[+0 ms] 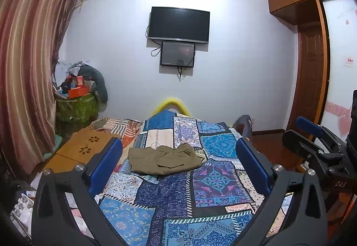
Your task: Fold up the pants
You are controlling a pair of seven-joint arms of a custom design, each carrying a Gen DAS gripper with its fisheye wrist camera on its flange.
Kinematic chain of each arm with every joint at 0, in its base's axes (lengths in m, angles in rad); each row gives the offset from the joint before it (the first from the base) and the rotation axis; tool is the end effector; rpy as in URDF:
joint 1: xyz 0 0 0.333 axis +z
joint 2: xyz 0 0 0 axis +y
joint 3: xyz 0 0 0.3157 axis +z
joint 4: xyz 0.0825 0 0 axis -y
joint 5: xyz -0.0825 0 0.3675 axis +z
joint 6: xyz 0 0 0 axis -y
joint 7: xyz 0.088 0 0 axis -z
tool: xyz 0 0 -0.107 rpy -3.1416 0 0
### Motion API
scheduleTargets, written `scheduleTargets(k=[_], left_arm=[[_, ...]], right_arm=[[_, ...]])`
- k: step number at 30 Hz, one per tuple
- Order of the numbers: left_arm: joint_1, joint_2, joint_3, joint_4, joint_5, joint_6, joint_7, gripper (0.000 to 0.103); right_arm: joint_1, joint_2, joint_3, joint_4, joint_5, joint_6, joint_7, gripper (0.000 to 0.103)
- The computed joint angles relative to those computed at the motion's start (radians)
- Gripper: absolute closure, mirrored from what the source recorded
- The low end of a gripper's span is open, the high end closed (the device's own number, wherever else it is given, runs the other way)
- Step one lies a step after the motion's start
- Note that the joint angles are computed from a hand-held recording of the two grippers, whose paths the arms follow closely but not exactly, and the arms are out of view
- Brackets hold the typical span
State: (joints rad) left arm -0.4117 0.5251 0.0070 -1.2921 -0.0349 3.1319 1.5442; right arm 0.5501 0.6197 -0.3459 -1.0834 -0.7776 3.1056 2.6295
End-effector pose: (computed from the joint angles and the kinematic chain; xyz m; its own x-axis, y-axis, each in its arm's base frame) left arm 0.6734 -0.2870 0.6132 -0.3799 -0.9233 0.0560 -0.2552 0.0464 -0.9658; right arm 0.6776 0.3065 0.6237 0.2026 -0.9762 -0.0778 -0.1350 0.0509 -0.9895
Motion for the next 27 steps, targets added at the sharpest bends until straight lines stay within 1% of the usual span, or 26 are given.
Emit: scheduleTargets(k=[2, 3, 5, 8, 12, 15, 19, 25, 27], left_arm=[[-0.001, 0.006, 0.003, 0.007, 0.002, -0.004, -0.001, 0.001], [-0.002, 0.01, 0.005, 0.012, 0.003, -0.007, -0.002, 0.001], [-0.002, 0.015, 0.005, 0.02, 0.004, -0.01, -0.005, 0.0], [-0.004, 0.019, 0.008, 0.024, 0.007, -0.013, -0.011, 0.0], [-0.021, 0.023, 0.037, 0.022, 0.019, -0.007, -0.032, 0.0], [-0.019, 0.019, 0.035, 0.014, 0.026, -0.008, -0.031, 0.0], [-0.022, 0.019, 0.043, 0.006, 0.026, -0.001, -0.043, 0.0], [-0.024, 0.028, 0.052, 0.016, 0.03, -0.016, -0.061, 0.0], [-0.015, 0.031, 0.039, 0.023, 0.028, -0.023, -0.061, 0.0]], right_arm=[[-0.004, 0.0, 0.007, 0.002, 0.004, -0.006, -0.01, 0.0], [0.008, -0.008, -0.011, -0.015, -0.007, 0.002, 0.008, 0.0], [0.008, -0.014, -0.007, -0.023, -0.01, 0.001, 0.008, 0.0], [0.022, -0.02, -0.024, -0.037, -0.026, 0.003, 0.031, 0.0], [0.017, -0.03, -0.014, -0.055, -0.031, 0.003, 0.042, 0.0], [0.015, -0.04, -0.01, -0.071, -0.036, 0.001, 0.048, 0.0], [0.001, -0.047, 0.016, -0.079, -0.03, -0.005, 0.03, 0.0], [-0.009, -0.051, 0.037, -0.083, -0.021, -0.018, 0.006, 0.0], [-0.013, -0.054, 0.044, -0.086, -0.017, -0.021, -0.002, 0.0]])
